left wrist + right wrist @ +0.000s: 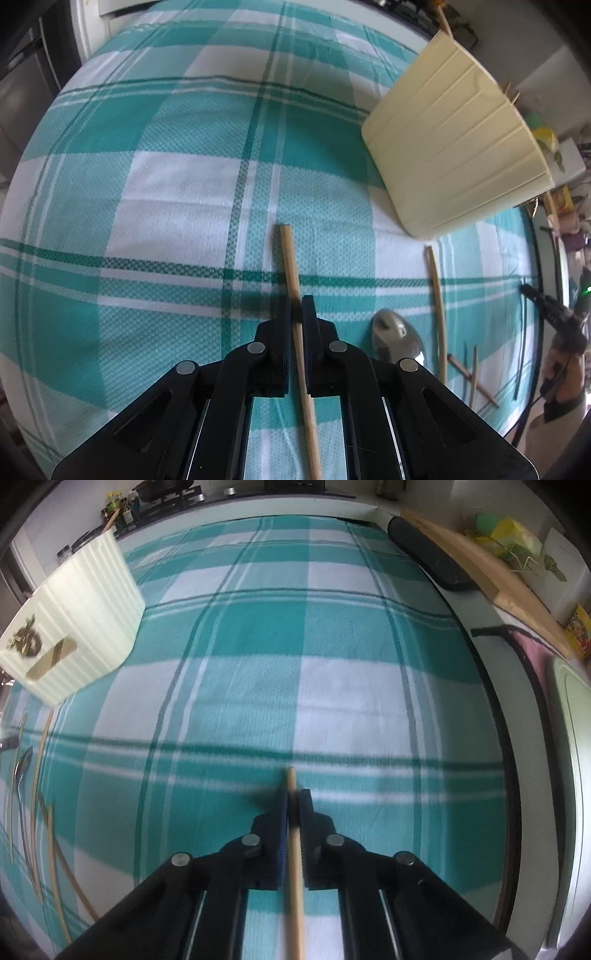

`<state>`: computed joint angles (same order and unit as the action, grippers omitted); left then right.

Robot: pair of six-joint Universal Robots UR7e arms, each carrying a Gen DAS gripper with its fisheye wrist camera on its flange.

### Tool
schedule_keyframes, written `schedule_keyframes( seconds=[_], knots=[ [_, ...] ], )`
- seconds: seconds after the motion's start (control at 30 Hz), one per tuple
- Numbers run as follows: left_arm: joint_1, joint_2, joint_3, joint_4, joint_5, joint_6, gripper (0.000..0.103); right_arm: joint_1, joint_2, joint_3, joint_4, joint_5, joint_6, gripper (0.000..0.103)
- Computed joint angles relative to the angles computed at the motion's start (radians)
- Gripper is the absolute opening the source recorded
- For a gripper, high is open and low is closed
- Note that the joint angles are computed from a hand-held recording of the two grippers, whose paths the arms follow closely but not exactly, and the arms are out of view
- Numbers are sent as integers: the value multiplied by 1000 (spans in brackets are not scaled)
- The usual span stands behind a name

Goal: Organize utensils
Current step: 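Grasp another wooden chopstick with the left tool while the right tool holds its chopstick, then lift both held chopsticks up over the cream holder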

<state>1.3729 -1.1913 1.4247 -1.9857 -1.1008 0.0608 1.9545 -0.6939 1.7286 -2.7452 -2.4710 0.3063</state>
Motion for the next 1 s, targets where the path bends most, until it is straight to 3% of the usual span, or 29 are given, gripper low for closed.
schedule_keyframes(
  seconds=[0.23,0.3,0.37,0.4,0.5,0.53,0.7,0.73,0.8,1.0],
  knots=[
    [-11,-172,145,-218,-192,142,1,104,-25,68,-377,73,-187,6],
    [-35,-208,175,-241,-151,164,1,147,-28,69,-430,67,-256,6],
    [-32,-196,145,-178,-144,125,4,184,-28,60,-413,47,-275,6],
    [-30,-188,129,-137,-144,89,11,194,-29,59,-405,42,-273,6],
    [-32,-174,136,-94,-83,37,49,207,-27,65,-423,41,-277,6],
    [-33,-167,150,-110,-52,27,51,208,-25,69,-435,43,-276,6],
    [-30,-73,126,-134,33,14,48,215,-36,109,-476,57,-250,6],
    [-32,-51,117,-136,53,16,30,218,-37,112,-483,58,-252,6],
    [-39,-31,129,-192,90,64,5,223,-40,114,-496,61,-264,6],
    [-27,-92,186,-331,-55,148,4,246,-40,96,-531,71,-293,6]
  ],
)
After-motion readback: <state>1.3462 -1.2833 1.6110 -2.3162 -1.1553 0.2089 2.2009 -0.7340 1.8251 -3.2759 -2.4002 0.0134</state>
